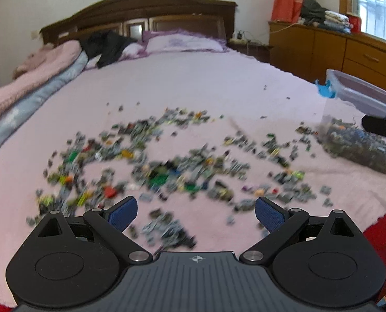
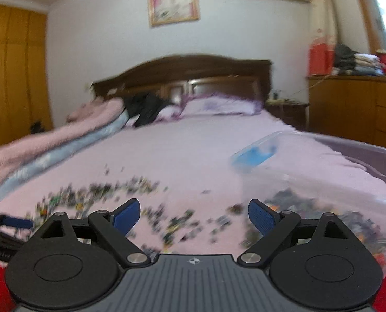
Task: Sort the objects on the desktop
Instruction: 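Move both grippers back over the scattered Lego pieces on the bed, then grasp the small black Lego gun with the left gripper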
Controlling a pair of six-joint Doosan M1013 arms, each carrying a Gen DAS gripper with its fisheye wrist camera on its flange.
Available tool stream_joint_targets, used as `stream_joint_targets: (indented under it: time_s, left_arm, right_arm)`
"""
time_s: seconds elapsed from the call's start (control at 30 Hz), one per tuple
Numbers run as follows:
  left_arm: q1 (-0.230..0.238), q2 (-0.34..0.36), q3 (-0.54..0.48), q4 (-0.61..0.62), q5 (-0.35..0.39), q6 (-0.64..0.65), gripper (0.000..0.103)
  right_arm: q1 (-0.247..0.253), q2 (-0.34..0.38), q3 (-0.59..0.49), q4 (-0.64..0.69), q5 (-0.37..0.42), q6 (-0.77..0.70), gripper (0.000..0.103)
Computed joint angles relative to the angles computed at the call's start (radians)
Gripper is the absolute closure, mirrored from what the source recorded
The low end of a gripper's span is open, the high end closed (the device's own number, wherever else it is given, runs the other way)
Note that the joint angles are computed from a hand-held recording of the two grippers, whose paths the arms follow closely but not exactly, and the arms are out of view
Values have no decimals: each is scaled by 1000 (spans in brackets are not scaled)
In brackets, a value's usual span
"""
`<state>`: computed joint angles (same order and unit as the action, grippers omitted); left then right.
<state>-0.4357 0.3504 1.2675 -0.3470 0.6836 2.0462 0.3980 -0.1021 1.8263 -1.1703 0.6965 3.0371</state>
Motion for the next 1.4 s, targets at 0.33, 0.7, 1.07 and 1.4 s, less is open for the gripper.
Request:
stream_joint_targets:
  time_s: [0.33, 0.7, 1.07, 1.4]
  left_arm:
    - [37, 3, 48, 5, -15, -52, 14]
    - [29, 13, 41, -45, -37, -6, 14]
    - [27, 17, 40, 29, -54, -102, 14]
    - [40, 24, 44, 134, -146, -160, 20]
  right_arm:
    - [14, 91, -83, 335, -35, -351, 11]
    - [-81, 145, -121, 613, -67, -550, 61]
    - [-128, 203, -172, 1086, -145, -1014, 64]
    - [-100, 185, -166, 1127, -175, -1114, 54]
